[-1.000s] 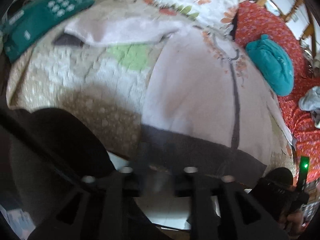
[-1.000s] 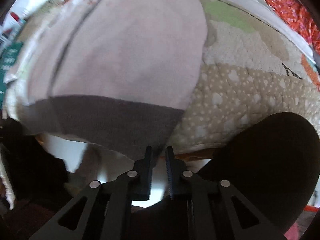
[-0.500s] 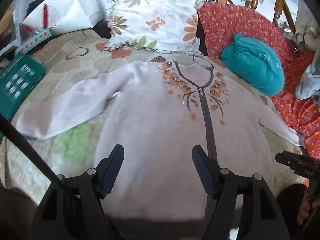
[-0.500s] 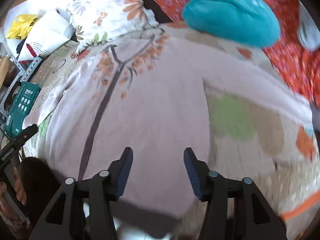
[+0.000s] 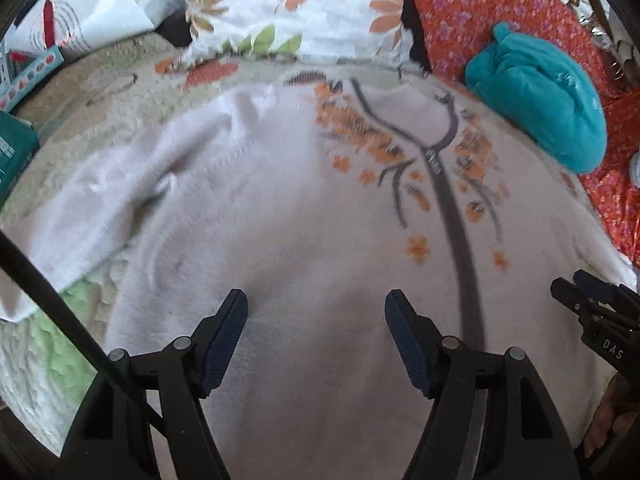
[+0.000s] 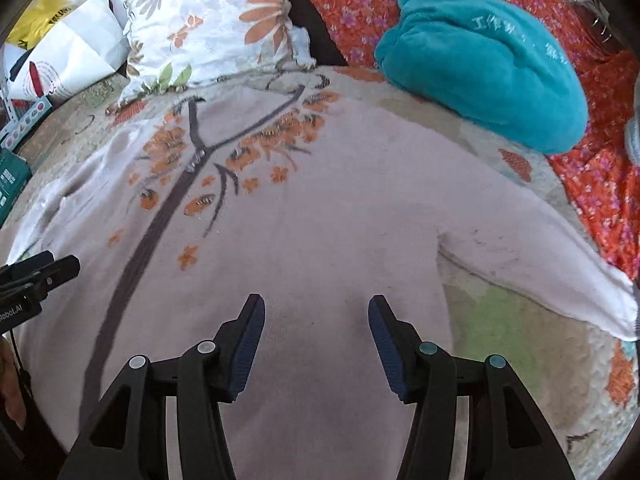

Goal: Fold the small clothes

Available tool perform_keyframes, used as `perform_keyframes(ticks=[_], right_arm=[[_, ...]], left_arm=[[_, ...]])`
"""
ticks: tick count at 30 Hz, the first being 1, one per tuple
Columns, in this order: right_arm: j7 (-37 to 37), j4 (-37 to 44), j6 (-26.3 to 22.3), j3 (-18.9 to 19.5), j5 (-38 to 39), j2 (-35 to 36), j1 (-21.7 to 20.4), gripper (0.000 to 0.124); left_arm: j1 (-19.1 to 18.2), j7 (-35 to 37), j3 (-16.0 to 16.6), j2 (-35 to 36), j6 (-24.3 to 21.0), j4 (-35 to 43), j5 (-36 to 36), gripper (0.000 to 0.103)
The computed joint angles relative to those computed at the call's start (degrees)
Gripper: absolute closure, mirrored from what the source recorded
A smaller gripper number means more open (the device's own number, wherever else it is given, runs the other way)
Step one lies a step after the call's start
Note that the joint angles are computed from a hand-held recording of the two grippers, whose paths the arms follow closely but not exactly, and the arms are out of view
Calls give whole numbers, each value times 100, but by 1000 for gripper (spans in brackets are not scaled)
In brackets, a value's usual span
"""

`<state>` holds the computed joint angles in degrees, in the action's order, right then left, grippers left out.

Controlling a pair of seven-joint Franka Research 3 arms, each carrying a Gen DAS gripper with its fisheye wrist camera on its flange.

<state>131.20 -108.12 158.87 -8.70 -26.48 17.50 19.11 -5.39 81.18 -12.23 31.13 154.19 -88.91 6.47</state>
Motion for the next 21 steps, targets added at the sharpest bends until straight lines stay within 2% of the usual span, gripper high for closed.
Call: perform_keyframes(ticks=[2,5,7,9,11,15,21], right_arm=[[-13,61,-18,-25,-43,128,21,61],[598,71,66,-408,-757,206,348,47],[853,65,129,-459,-937,241,360,41],[1018,53,240,-444,-901,277,287,33],[934,40,359,-366,-717,305,161,30],[1023,84,352,-508,-857,356,301,26],[1022,83,398,-518,-844,369,306,25]], left_arm=[[-161,-131,175,52,197,-12,250,24],[-393,-314,407,130,379,0,693,13],[-589,-655,644,162,615,-39,1030,7],[-632,-889,714,231,697,10,1187,0],[-560,-947,635,280,716,57,1207,0],[-579,-1083,662,292,789,49,1378,0],[-527,-1115,599,294,782,50,1446,0]])
